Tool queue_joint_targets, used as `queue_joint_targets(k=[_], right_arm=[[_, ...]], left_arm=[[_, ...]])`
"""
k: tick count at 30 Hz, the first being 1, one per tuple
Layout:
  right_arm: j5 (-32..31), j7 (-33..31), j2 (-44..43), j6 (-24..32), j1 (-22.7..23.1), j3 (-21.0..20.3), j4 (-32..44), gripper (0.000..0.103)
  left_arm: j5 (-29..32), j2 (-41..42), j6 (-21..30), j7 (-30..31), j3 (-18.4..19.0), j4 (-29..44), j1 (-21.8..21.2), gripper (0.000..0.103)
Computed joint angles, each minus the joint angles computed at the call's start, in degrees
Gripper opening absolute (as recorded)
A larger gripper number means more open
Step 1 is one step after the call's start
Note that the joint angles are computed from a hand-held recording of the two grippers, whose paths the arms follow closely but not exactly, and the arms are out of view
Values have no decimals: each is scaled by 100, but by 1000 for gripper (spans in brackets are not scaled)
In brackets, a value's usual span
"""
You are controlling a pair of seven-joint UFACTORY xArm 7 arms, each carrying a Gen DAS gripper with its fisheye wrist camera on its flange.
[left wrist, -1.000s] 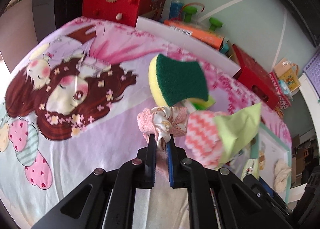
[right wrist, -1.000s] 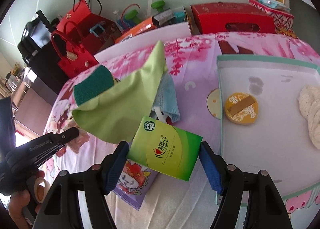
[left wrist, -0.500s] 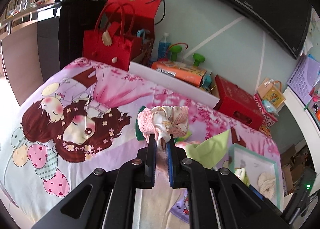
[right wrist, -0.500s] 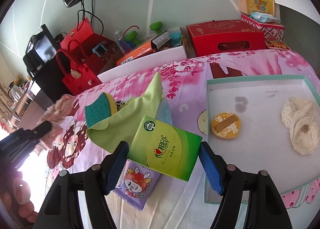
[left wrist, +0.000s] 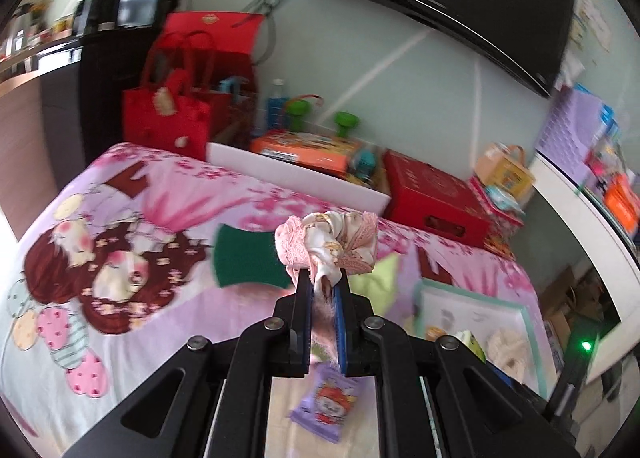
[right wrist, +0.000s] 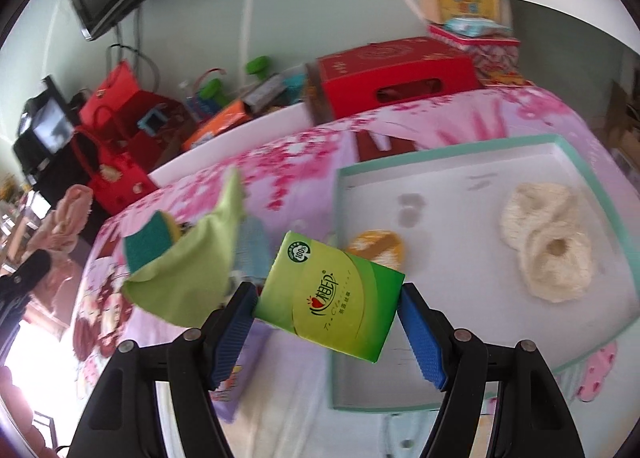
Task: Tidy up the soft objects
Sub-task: 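Lift the pink cloth and tissue pack and carry both over the tray, then open the left tool to drop the pink cloth in the tray while the right tool releases the tissue pack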
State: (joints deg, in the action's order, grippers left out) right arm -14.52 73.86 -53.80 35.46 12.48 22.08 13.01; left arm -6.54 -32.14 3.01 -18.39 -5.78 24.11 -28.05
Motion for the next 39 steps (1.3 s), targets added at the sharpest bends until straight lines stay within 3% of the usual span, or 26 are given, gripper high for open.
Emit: queue_joint_targets(k=[3, 9, 12, 14, 17, 21, 27, 33, 35, 36, 37, 39], right_arm=[[54, -41, -256, 495, 7, -117, -110, 75], [163, -106, -1044, 1503, -44, -385, -455, 75], [181, -151, -1443, 1972, -77, -461, -598, 75], [183, -189, -1708, 2328, -100, -493, -677, 75], [177, -221, -2040, 2689, -139, -533, -776, 75], [135, -269, -2517, 3099, -219, -570, -914, 75], [35, -328, -3053, 3560, -372, -583, -1032, 75], [-8, -386, -3302, 3884, -387, -550, -1012, 75], [-20, -414, -3328, 3929, -399, -545, -1003, 75], [-16, -417, -3319, 3953, -406, -538, -993, 75], [-26, -437, -3306, 3961, -422, -551, -990, 75], [-30, -459, -3255, 3958, -435, -549, -978, 76]], left_arm=[[-27, 244, -136, 146, 48, 91, -457, 9], [-396, 1079, -228, 779, 495, 436, -1852, 10], [-1073, 1461, -220, 1570, 1312, 656, -3123, 10], [-1320, 1662, -185, 1820, 1380, 779, -3398, 10], [-1519, 1966, -235, 2068, 1218, 949, -3446, 10], [-2194, 2266, -198, 2690, 1318, 1170, -3779, 10], [-2551, 2695, -140, 3172, 933, 1457, -3585, 10], [-2254, 2929, -42, 2992, 385, 1576, -3100, 10], [-2328, 2934, 9, 3050, 253, 1595, -2978, 17], [-2373, 2933, 27, 3074, 194, 1606, -2910, 30], [-2332, 2923, 26, 3021, 122, 1596, -2821, 51], [-2167, 2898, -18, 2839, -45, 1563, -2613, 69]])
